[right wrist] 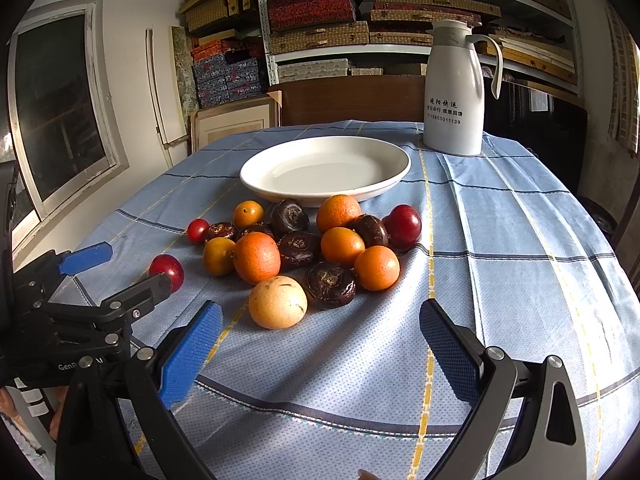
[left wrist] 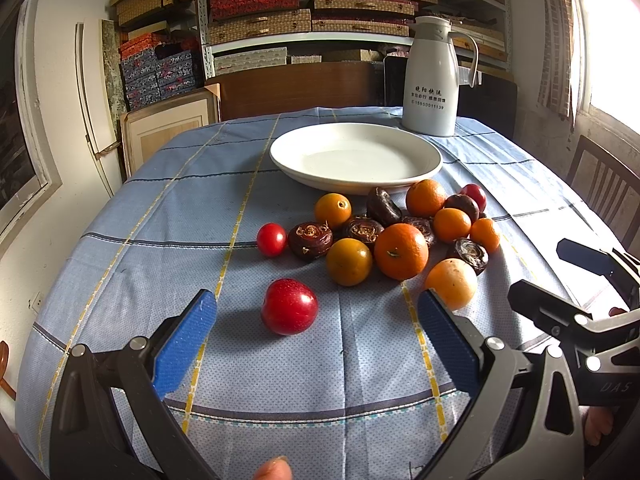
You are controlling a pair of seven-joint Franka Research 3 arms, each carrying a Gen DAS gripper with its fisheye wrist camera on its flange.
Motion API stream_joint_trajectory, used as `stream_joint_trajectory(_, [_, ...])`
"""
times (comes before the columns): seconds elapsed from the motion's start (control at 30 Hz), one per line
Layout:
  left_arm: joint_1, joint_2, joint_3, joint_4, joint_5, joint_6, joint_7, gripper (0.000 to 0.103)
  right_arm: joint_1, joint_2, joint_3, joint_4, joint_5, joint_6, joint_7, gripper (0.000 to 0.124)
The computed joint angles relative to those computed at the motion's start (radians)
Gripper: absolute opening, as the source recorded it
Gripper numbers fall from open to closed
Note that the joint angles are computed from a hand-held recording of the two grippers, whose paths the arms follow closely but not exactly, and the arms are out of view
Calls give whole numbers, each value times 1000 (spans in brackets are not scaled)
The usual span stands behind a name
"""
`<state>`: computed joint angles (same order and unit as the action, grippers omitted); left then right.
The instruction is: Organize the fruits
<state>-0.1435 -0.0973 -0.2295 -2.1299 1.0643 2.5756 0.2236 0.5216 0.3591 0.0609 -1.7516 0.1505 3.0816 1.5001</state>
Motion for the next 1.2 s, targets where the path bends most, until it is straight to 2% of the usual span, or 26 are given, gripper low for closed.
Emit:
stream_joint_trajectory(0.1, [-1,0,3,-1,-22,3,22,99,-1,4,5,10,4,-19,2,100])
stream_joint_trajectory(0.17, [-2,3,8,-2,-59,9,54,99,-38,9,46,19,34,-49,-30,100])
stream_joint_trajectory(0.23, [-5,12,16,-1,-133,22,122,99,-80,25,89,50,77,-106,-72,100])
stream_joint_trajectory(0.3, [-7,43,35,12,-297,40,278,99,-108,36,116,81,120,-184,-106,100])
stream_joint_trajectory(0.43, [-6,61,42,18,-434,7,423,99,-123,71,112,155,171,-343,-118,100])
stream_joint_trajectory(0.53, [-10,78,37,37,-453,-60,484,99,-105,87,82,187,156,-392,-94,100])
stream_joint_trajectory(0.6, [-12,86,39,47,-490,-85,534,99,-61,87,29,195,76,-402,-41,100])
stream_joint_trajectory(0.67, [-9,82,44,38,-518,-68,567,99,3,98,-41,220,-60,-436,50,100])
stream_joint_trajectory(0.73, [-4,83,49,29,-540,-43,595,99,23,117,-64,256,-147,-491,85,100])
stream_joint_trajectory(0.83, [13,83,66,4,-665,45,707,99,-4,122,-29,267,-156,-507,50,100])
stream_joint_trajectory(0.97, [17,63,59,-16,-660,44,711,99,-41,120,13,264,-117,-515,-40,100])
stream_joint_trajectory(1.1, [16,64,55,-11,-652,38,702,99,-35,101,6,249,-118,-526,-45,100])
stream_joint_trajectory(1.2, [20,87,59,23,-656,20,717,99,-75,133,20,295,-64,-527,-87,100])
